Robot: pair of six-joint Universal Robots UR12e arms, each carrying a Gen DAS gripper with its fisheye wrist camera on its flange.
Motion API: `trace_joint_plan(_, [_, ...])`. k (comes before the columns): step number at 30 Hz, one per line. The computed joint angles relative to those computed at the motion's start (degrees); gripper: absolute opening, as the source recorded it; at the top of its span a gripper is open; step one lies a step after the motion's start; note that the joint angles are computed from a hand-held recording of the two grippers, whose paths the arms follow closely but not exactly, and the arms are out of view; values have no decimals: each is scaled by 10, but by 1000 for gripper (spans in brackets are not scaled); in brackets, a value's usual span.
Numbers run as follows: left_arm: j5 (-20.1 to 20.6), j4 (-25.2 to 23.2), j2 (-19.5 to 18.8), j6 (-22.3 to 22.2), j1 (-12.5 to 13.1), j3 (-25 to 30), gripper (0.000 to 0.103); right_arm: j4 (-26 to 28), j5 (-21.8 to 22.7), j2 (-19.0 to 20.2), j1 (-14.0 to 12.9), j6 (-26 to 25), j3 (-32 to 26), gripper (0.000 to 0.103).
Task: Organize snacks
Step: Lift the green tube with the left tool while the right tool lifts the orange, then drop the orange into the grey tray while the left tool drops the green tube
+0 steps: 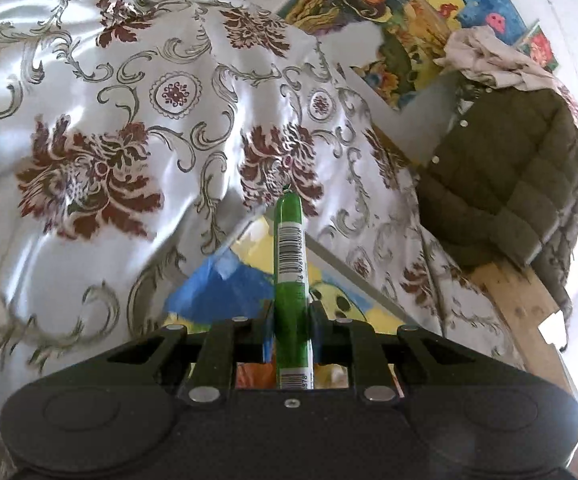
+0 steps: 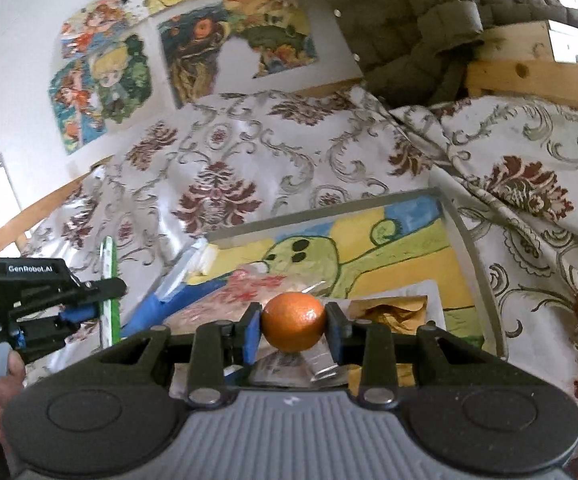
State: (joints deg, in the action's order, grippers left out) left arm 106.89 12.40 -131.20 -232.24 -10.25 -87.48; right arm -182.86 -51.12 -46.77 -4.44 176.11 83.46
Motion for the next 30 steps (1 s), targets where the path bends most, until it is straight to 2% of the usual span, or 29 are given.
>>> trace_joint_plan(4, [-1,-20,-11,14,7,15,19,8,-28,7,7,-6,-7,38])
trace_joint_plan(8, [-32,-52,-12,19,15,17,19,23,-48,9,12,-22,-8,38])
trace_joint_plan(13, [-47,-86,-14,48,14,26,20,34,-60,8,18,-58,-3,38])
trace_joint_plan(22, [-45,-99,-20,81,9,34,19,33,-67,5,23,-101,7,41])
trace_joint_plan(27, [-27,-109,-17,92,4,35,30,28,-63,3,22,-103,10,46])
trace_joint_plan(30, [-18,-113,-13,100,1,33,41,22,-63,1,21,-98,11,49])
